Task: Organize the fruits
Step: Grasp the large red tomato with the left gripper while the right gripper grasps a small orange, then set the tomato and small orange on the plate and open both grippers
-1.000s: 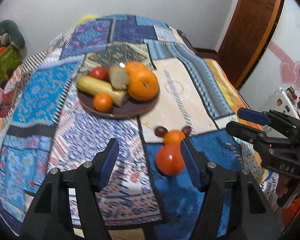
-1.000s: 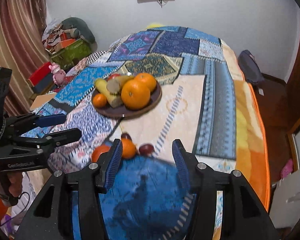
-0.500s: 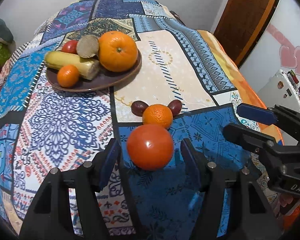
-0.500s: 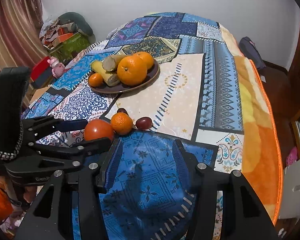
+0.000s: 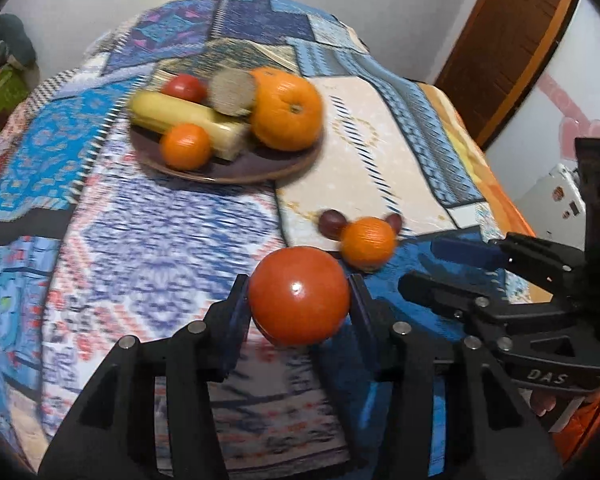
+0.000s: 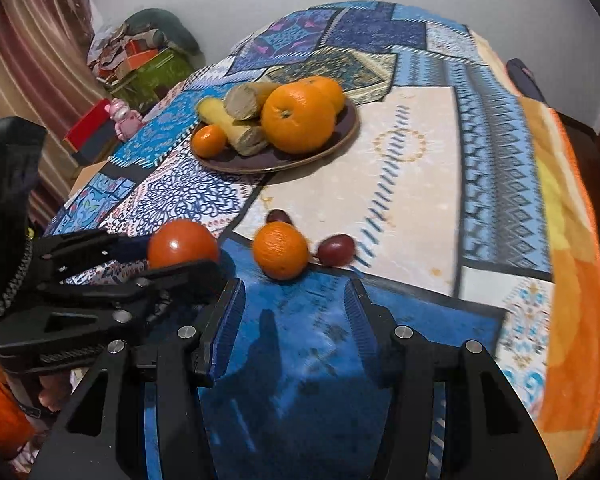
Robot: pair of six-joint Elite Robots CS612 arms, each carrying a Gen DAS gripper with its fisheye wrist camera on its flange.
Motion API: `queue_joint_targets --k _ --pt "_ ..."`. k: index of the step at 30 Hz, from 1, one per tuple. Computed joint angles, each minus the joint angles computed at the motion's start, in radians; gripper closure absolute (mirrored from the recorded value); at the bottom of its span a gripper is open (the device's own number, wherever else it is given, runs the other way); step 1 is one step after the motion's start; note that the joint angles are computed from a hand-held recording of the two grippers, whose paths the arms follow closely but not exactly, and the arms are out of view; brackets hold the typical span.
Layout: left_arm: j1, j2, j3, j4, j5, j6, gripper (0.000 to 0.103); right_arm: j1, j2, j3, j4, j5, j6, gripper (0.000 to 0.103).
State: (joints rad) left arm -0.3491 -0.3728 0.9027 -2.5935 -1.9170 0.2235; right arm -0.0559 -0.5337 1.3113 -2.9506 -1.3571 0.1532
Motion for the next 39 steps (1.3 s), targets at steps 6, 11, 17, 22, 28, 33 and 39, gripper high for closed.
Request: queue_joint_targets --k 6,11,17,22,28,33,39 --pt "0.022 0.023 -0.047 0.006 0.016 -0.029 0.055 0.004 0.036 -0.063 0.057 0.011 0.015 0.055" --pt "0.032 0.039 -0.076 0.006 0.019 -0.043 0.055 0.007 0.053 -0.096 0.071 -0.012 0.03 0.058" --pt "0.039 0.051 -0.105 0.0 0.011 -0.057 0.055 0.014 0.055 -0.103 0.067 -0.046 -0.004 0.068" --pt "0.044 0.065 -0.144 -0.008 0.011 -0.073 0.056 0.008 0.046 -0.094 0.036 -0.024 0.0 0.068" --pt "0.044 0.089 -0.21 -0.017 0.028 -0.085 0.056 0.009 0.054 -0.129 0.013 -0.007 -0.001 0.068" --pt "0.041 0.136 -0.314 0.01 0.049 -0.098 0.056 0.015 0.083 -0.198 0.039 -0.005 -0.023 0.068" --pt "0.039 0.236 -0.518 0.115 0.082 -0.121 0.056 0.019 0.124 -0.286 0.093 -0.003 -0.036 0.068"
